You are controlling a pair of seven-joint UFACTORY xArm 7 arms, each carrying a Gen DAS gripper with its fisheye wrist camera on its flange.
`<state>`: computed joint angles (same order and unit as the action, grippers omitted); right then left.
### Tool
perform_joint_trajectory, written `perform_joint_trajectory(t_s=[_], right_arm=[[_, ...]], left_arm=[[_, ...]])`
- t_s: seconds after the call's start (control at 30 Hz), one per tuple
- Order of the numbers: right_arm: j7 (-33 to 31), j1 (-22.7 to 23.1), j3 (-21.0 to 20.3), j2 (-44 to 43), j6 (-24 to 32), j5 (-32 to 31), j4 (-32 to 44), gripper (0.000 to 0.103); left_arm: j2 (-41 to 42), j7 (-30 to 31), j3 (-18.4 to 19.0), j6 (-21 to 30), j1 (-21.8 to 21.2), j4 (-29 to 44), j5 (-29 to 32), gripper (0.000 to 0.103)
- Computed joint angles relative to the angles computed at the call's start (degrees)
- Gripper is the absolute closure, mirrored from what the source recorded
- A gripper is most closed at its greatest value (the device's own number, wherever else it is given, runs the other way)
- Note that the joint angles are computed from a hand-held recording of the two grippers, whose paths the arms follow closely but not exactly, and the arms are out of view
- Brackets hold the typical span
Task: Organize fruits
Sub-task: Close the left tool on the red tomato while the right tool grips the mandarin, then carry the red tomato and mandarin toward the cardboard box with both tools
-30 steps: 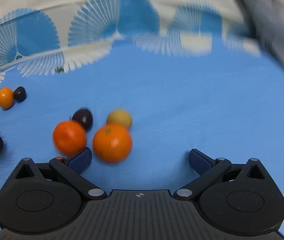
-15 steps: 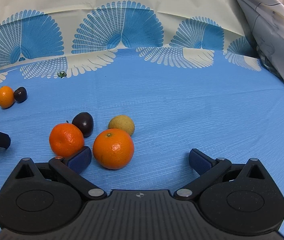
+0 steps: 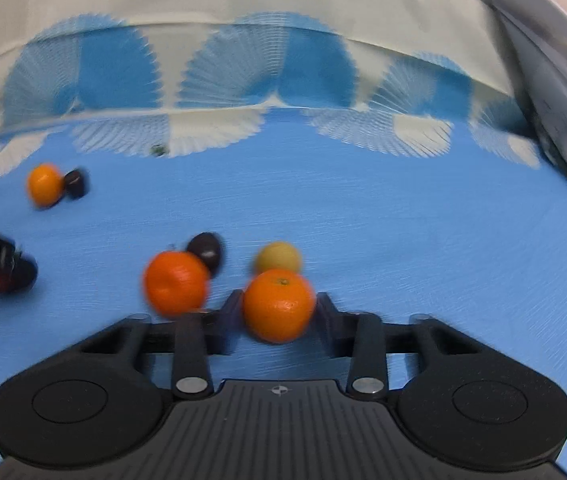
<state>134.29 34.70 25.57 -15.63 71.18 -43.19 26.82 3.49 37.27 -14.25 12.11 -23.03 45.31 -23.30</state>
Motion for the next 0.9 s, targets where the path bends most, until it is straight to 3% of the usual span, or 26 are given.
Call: perform_joint_trajectory(t_s=[0.03,0.07,0.13,0.3,0.5,0.73,0.9], right_arm=[[0.0,0.2,-0.2,-1.0,-1.3,-0.1,-0.3,0.064],[0.9,0.3,-0.2,-2.2,-2.7,0.0,-0.8,0.064],[1.2,0.4,0.6,-2.9,-2.0,1.6,0.1,0.064],[2.1,2.2,4.1,-3.6,3.9,5.3,4.9,0.064],[3.3,5.5,8.7,-0.4,15.5,5.7,15.9,0.064],[7.0,11.8,11.9,9.9,28.9,0.8,32.4,0.064],[7.6,18.2,12.3,19.7,37.2,-6.0,45.8,0.064]], left_arm=[[-0.9,-1.5,1.4,1.0,-1.2,-0.4,1.1,0.069],[-2.0,-1.9,0.5,1.6,-0.1,-0.9,1.1,0.069],[-5.2,0.5,0.9,2.4,-0.4,-2.8,-0.9,0.069],[-15.4,2.2,4.9,9.1,-2.1,-6.6,-1.9,0.069],[-30.4,3.3,11.0,19.9,-2.4,-9.9,-0.6,0.069],[-45.4,5.1,17.4,35.1,3.0,-10.4,4.1,0.069],[-51.3,10.3,23.2,44.1,8.5,-8.3,6.9,0.069]])
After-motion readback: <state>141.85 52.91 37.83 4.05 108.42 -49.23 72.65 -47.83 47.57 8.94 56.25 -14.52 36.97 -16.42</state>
